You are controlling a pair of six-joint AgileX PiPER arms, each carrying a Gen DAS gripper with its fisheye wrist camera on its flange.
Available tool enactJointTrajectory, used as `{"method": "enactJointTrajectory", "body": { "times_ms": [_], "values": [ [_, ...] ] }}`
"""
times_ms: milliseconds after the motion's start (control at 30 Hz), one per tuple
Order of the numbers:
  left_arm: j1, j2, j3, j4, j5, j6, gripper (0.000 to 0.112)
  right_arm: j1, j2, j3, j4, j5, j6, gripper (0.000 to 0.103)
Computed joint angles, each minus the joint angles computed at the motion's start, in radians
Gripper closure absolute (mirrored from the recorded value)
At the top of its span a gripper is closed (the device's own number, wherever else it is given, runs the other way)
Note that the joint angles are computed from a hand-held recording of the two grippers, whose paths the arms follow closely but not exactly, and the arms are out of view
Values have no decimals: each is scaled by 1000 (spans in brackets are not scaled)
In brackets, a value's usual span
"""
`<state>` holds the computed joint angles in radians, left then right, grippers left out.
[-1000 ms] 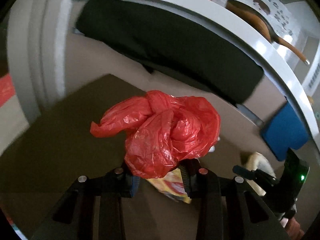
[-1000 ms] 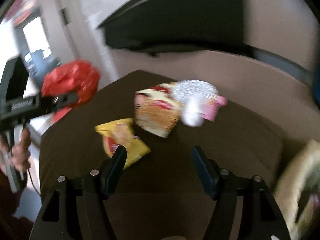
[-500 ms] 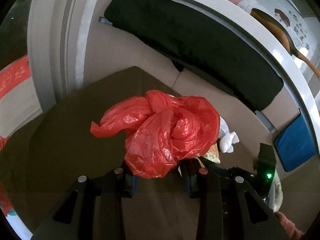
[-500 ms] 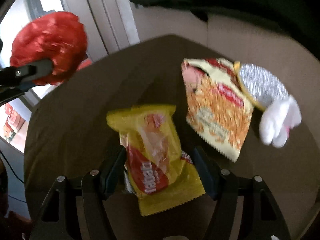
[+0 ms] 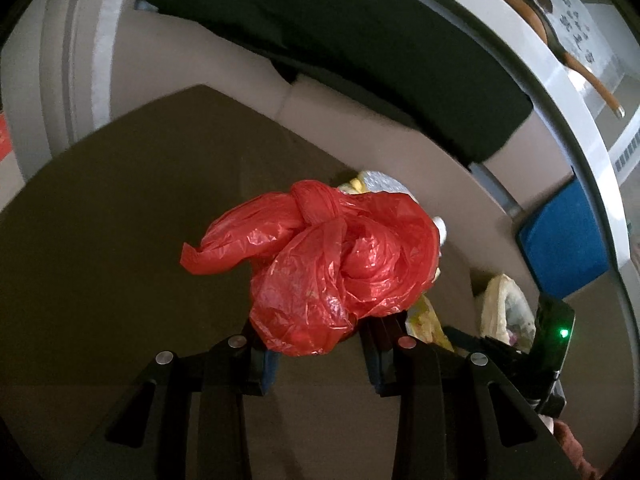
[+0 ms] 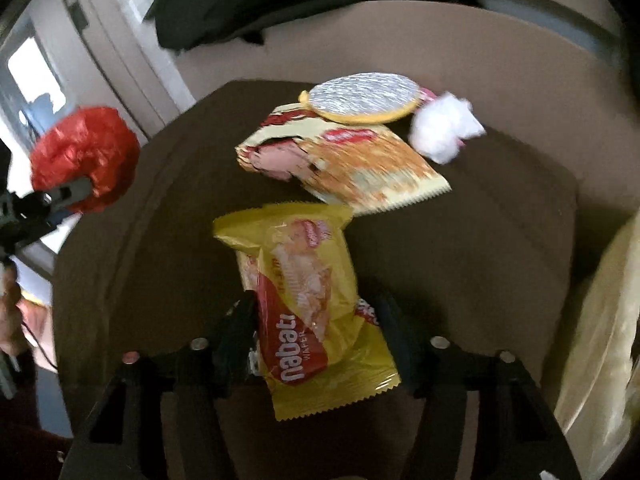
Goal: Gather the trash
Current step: 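Grasp the yellow Nabati wafer pack with the right gripper while the left gripper holds the red bag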
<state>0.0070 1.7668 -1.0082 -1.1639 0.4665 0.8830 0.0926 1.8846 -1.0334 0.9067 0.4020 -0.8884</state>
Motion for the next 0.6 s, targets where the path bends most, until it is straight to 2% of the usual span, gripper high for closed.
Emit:
{"method": "enactJointTrajectory", "body": {
  "times_ms": [133, 200, 300, 433, 467, 533, 567, 600],
  "values": [
    [-28, 3, -5, 24, -7, -29, 76, -21, -1, 12, 89, 31, -94, 30],
    [-31, -1, -1, 32, -13, -40, 76, -12, 12, 1, 110, 45, -103, 15],
    [-34, -3, 3, 44, -20, -63, 76, 8, 33, -32, 68, 74, -67, 0],
    [-27, -5, 13, 40, -18, -53, 76, 80, 42, -60, -130, 10, 109, 1],
    [-24, -10, 21, 38, -17, -48, 76, 75, 42, -56, -130, -2, 98, 7],
    [-29, -17, 26, 47, -19, -55, 76, 99, 40, -54, -215, -52, 181, 32],
    [-34, -22, 26, 60, -19, -67, 76, 110, 32, -48, -285, -77, 234, 51],
    [-39, -27, 26, 72, -22, -79, 76, 108, 31, -53, -315, -74, 247, 60]
  ]
}}
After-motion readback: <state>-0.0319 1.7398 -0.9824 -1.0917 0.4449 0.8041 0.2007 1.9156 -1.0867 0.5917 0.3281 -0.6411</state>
